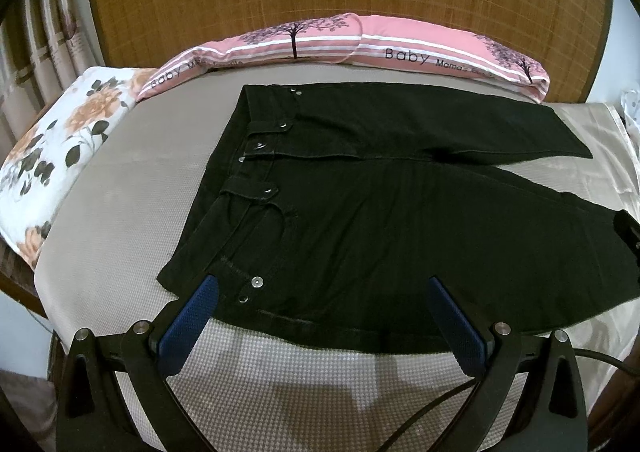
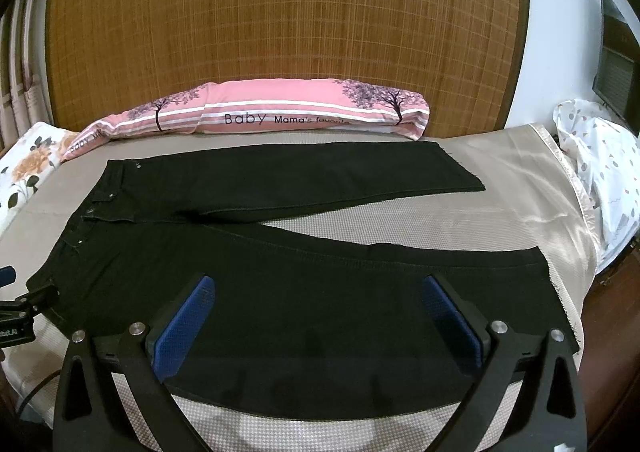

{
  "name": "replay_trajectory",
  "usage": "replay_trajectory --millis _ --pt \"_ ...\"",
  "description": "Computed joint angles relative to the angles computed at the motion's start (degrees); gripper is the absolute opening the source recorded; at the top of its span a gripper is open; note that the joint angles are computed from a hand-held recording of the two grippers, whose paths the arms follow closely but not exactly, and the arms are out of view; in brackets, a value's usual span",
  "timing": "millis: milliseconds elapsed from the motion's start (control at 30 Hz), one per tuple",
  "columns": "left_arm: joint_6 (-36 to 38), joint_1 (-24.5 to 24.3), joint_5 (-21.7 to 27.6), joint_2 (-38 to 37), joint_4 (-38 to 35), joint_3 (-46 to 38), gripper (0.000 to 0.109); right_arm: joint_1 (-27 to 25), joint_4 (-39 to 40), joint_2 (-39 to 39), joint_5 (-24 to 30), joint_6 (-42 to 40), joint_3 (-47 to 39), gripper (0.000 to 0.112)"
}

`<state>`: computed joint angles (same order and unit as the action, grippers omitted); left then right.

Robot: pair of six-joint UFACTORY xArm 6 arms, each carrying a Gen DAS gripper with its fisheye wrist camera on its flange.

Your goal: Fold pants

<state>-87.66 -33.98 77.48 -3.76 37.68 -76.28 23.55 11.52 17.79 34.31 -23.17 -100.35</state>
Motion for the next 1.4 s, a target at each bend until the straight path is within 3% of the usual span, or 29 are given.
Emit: replay_trajectory --millis 600,1400 --pt "0.0 0.3 -0.4 -0.4 -0.8 1.0 0.103 -0.4 -0.5 -0.2 0.0 0.1 1.0 0.102" --pt "1.8 2.0 -1.1 0.2 -3.2 0.7 0.103 -0.1 -6.4 2.2 5.3 5.1 -3.0 0.102"
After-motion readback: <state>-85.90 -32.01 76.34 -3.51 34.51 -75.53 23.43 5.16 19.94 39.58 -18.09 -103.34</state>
